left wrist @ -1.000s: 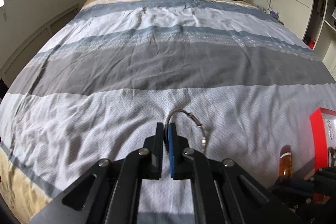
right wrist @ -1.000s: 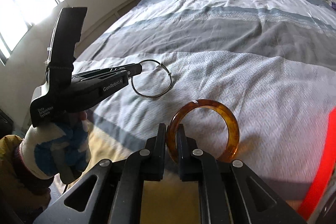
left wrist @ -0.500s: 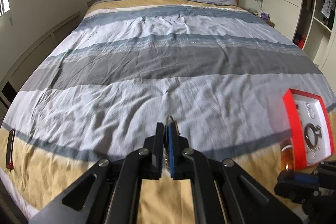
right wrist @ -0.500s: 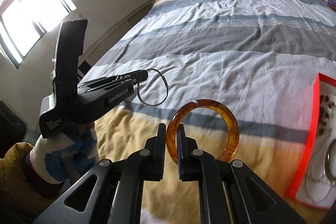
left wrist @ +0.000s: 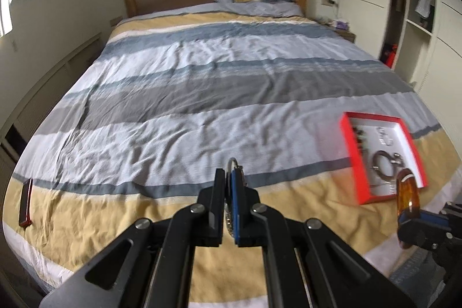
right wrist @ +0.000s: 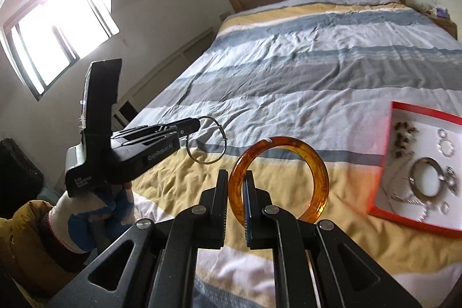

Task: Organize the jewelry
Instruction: 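Carry hoop and amber bangle into the red box and open both grippers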

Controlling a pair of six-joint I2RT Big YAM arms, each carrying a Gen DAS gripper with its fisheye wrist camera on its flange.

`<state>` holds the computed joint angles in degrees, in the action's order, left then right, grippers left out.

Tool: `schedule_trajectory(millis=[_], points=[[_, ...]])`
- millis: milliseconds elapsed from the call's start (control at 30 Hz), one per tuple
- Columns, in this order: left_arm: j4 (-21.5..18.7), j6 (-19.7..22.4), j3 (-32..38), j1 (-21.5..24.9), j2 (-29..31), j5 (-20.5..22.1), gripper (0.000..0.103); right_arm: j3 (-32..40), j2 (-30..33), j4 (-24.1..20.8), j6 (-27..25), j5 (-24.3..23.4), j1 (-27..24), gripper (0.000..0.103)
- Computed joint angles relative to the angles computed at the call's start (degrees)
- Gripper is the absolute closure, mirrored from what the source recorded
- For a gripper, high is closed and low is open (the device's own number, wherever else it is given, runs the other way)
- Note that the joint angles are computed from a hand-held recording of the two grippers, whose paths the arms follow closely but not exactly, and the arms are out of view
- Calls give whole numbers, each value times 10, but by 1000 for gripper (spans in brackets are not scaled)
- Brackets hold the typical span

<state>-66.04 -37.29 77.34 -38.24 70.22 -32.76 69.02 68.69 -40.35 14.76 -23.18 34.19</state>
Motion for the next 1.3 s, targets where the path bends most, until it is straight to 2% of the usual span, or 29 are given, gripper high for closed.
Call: schedule_trajectory(millis=[133,300,400,600,800,933,1067,1300], points=[[-5,1,38,-30,29,7,99,-26,-35,-6,-8,-2,-40,94],[2,11,100,-57,92,33,99,-24,-47,-39,-59,-3,-114,94],[14,27,139,-69,137,51,99,-9,-35,-60,-97,-5,-161,94],[47,63,223,-72,238,124,99,35,31,-78,-165,7,-223,94],[77,71,290,-55,326,200,99,81,117,-78,-213,19,-250,94],[91,69,306,-44,362,237,99,116,175,-78,-233,37,-250,94],[87,60,296,-35,381,255,99,158,234,-91,-250,53,-250,94],[72,46,274,-30,393,252,99,197,294,-126,-280,72,-247,94]])
